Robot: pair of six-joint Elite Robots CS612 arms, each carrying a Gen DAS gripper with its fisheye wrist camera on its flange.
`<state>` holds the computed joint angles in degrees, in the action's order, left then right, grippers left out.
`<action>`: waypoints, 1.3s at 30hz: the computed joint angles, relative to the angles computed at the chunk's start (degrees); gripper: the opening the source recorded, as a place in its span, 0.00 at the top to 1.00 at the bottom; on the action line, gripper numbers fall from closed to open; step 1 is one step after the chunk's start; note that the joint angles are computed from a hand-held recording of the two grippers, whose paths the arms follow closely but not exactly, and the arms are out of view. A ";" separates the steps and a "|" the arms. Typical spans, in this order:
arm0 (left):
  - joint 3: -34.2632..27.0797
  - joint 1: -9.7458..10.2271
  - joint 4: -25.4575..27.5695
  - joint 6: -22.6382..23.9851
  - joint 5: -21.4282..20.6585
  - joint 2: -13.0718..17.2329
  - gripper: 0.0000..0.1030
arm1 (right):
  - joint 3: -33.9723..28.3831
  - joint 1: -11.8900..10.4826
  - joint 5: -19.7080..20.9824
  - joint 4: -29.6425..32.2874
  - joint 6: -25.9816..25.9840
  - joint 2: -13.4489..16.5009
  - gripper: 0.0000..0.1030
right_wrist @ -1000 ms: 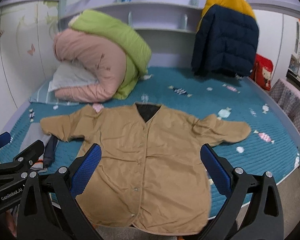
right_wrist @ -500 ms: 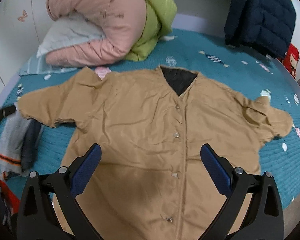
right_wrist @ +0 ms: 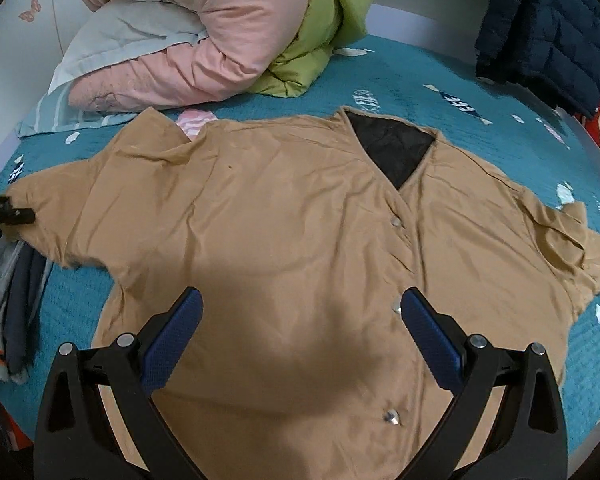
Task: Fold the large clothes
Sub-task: 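Grasp a sleeve with the left gripper and fold it across the jacket body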
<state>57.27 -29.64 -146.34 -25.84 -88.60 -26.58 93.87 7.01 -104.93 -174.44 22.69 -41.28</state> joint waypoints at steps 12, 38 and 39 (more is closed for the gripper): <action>11.47 -0.95 -21.76 3.92 0.33 -8.44 0.87 | -13.21 -0.48 15.16 6.29 -7.72 7.65 0.77; -21.61 -18.21 1.63 18.88 -5.92 10.53 0.87 | 26.24 -23.45 12.25 -31.72 12.80 -5.87 0.72; -23.18 -18.77 3.60 19.66 -4.64 11.80 0.87 | 27.13 -24.48 10.90 -31.88 14.92 -6.01 0.72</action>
<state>34.09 -48.40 -142.74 -6.18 -93.24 -14.78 121.00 -17.46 -94.03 -206.31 37.61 -47.29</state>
